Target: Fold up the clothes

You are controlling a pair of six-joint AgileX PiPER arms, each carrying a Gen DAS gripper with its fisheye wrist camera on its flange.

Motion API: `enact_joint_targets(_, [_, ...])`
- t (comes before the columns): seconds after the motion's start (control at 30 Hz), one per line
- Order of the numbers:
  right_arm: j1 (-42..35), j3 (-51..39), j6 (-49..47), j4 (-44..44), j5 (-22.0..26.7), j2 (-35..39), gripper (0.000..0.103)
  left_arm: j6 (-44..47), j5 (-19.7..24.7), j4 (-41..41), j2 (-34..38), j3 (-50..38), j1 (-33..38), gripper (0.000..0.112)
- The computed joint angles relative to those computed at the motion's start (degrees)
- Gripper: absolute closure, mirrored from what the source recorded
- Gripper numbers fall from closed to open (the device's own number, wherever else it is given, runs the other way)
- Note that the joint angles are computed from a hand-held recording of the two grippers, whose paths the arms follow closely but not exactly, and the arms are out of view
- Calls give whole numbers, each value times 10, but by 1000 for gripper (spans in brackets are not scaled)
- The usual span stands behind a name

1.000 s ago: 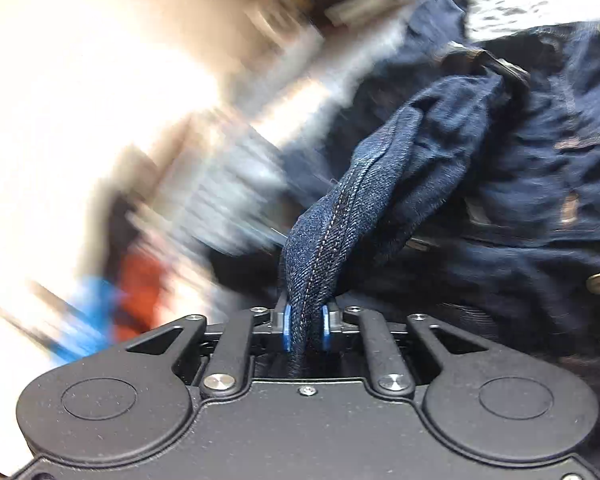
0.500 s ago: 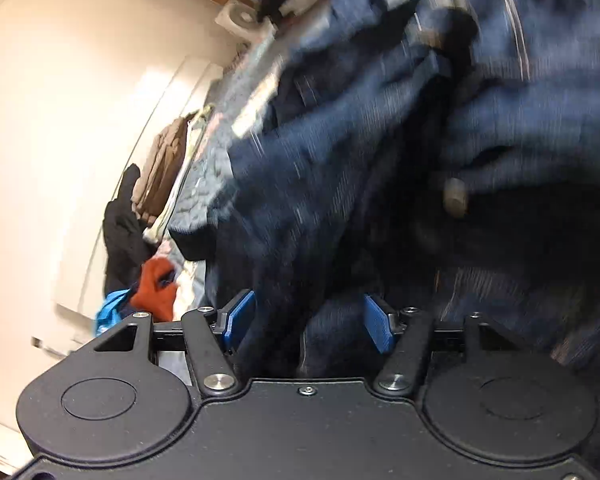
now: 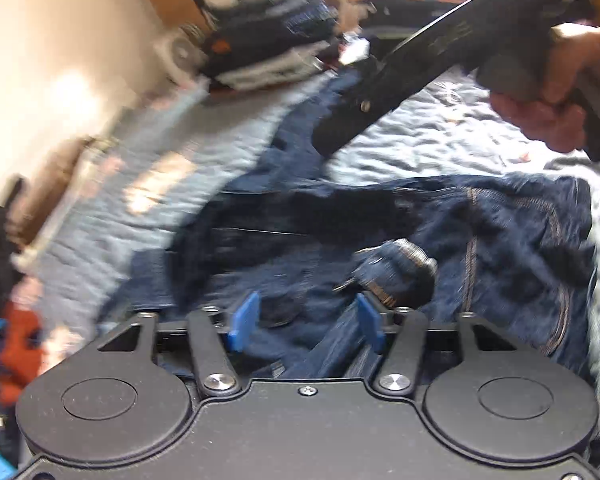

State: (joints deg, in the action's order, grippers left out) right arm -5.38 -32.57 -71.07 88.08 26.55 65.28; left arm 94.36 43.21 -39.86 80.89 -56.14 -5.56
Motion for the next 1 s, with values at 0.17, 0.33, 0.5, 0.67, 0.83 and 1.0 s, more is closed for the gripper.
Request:
enact_joint_targets(0.17, [-56,4,-10,-3,41,4,27,-174,40,135,138,-102,-73,65])
enact_joint_targets(0.33, [-88,6,-19,-1,65,19,27,-214,30,188,202,-108,-90,73])
enact_joint_targets(0.5, [-102,8,-31,2,81,27,27,-38,-26,25,148,-24,-45,88])
enact_joint_targets(0.67, [-121,11,-34,7,101,19,27,74,24,-261,67,-17,38,92])
enact_joint_targets(0.83, [-135,17,-41,28,100,8,27,114,-132,-319,105,-17,-40,86])
enact_joint_targets(1.0, [-136,20,-54,36,91,11,27,69,-224,-229,144,17,-86,84])
